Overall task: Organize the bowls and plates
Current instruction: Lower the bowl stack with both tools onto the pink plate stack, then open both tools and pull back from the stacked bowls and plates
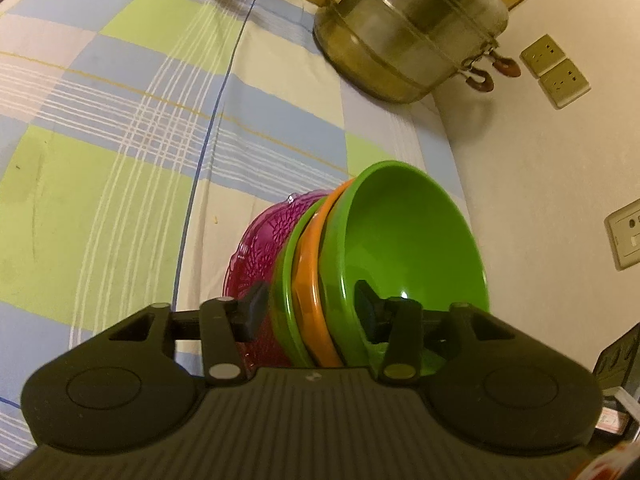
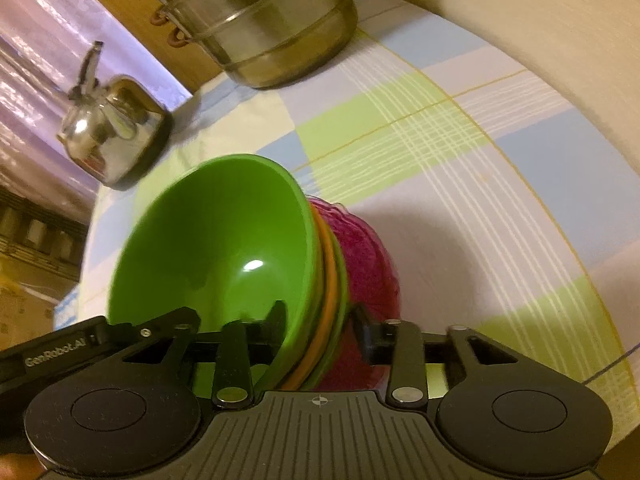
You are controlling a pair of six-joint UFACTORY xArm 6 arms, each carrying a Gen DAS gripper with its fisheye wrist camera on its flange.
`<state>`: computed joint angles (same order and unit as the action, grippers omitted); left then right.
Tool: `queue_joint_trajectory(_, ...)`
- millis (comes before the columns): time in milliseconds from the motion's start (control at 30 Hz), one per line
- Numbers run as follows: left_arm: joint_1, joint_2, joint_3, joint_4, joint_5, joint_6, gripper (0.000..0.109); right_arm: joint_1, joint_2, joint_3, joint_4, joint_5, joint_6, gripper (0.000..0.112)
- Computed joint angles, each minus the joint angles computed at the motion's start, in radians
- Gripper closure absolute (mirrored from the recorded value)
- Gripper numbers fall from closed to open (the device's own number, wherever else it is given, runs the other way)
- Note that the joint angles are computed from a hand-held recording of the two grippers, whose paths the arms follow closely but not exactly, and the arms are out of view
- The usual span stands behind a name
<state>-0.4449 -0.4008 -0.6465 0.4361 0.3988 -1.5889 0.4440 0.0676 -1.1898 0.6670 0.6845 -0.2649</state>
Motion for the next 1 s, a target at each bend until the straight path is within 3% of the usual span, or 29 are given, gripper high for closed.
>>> queue_joint_trajectory(67,-0.012,-0.025,0.0,0.05,0.025,-0.047,0.053,0.002,-0.028,0.024,0.034,-0.033,-0.034,0.042)
queue_joint_trajectory(200,-0.057,-0.081,-0.009,0.14,0.103,-0.133,0.036,-0.002,-0.082,0.061,0.058,-0.055,-0.056,0.039)
queue_joint_trajectory(433,-0.235,-0.168,-0.034,0.296,0.382,-0.309,0.014,-0.011,-0.244,0.206,0.153,-0.126,-0.144,0.029)
queue_joint_trajectory(567,-0.385,-0.174,-0.057,0.374,0.593,-0.38,0.01,-0.003,-0.354,0.324,0.139,-0.196,-0.185,0.025)
queue_joint_trajectory(667,-0.477,-0.171,-0.056,0.397,0.698,-0.419,0.008,0.005,-0.43,0.414,0.109,-0.234,-0.202,0.025)
queue_joint_trajectory(900,-0.641,-0.114,-0.07,0.45,0.852,-0.528,0.006,0.071,-0.596,0.634,0.06,-0.392,-0.294,0.023)
queue_joint_trajectory(1000,-0.697,-0.083,-0.082,0.46,0.896,-0.548,0.006,0.113,-0.657,0.719,0.126,-0.458,-0.401,0.023)
